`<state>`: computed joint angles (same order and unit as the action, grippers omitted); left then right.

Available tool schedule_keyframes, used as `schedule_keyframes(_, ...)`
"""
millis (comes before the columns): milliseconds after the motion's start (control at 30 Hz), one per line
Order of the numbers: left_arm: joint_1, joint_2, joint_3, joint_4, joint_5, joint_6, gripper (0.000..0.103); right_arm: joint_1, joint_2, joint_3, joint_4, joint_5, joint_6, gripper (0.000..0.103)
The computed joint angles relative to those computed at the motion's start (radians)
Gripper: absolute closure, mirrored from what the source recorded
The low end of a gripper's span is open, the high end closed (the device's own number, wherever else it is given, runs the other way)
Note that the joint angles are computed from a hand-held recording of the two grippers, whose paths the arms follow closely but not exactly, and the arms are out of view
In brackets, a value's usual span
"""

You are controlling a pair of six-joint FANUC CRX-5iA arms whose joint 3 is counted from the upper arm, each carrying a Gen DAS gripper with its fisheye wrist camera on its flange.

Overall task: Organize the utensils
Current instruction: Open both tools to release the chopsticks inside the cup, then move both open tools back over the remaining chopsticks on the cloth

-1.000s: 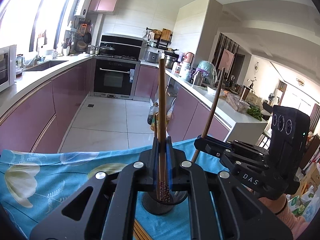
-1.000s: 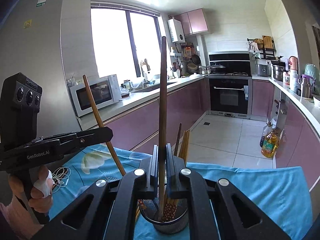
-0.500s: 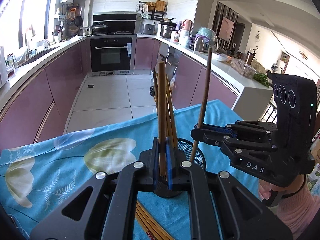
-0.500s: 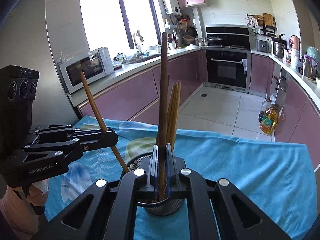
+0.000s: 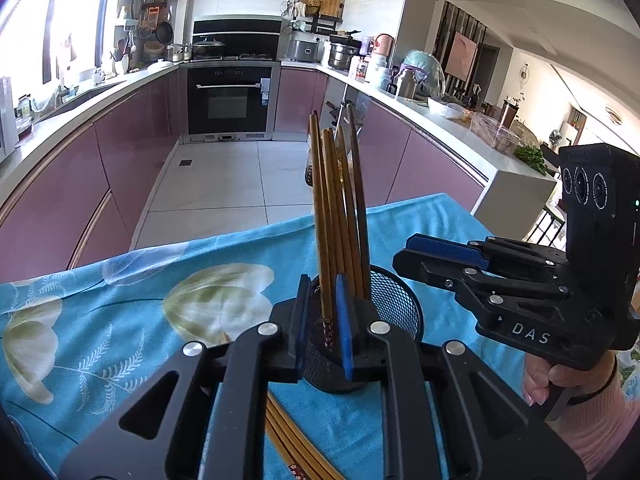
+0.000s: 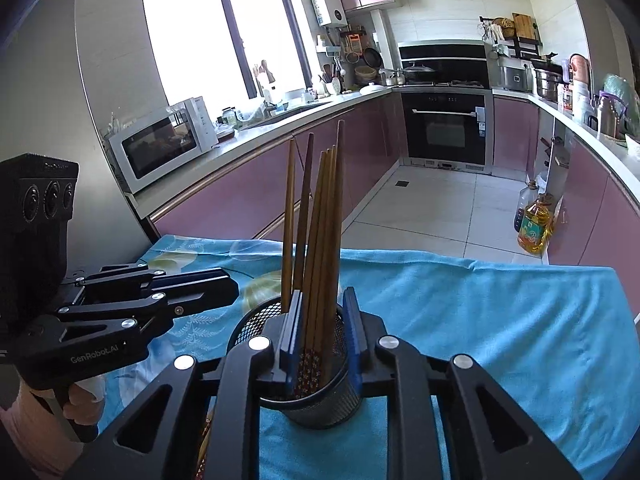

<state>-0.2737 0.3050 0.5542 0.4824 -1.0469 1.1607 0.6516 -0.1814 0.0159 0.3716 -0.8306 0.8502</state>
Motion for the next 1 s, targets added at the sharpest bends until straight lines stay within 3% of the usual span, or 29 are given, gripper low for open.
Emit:
schedule_keyframes(300,0.036,-0.165,-0.244,0.059,0.145,-0.065,0.074,0.059,-0.088,-0.089,0.04,0.055,-0.028,0.073)
schedule_keyframes(400,0.052,-0.213,-0.312,0.061,0.159,-0.075,0.072,0.089,-0.113,-0.111,0.027,0.056,-0.009,0.071)
schedule_keyframes(800,0.105,-0.26,-0.476,-0.002,0.044,-0.035,0.07,0.16,-0.079,-0.133,-0.105,-0.041,0.059,0.067)
schedule_keyframes(1000,0.1,-0.267,-0.522,-0.006,0.037,-0.048,0.07,0.173,-0.06,-0.135,-0.141,-0.06,0.065,0.067)
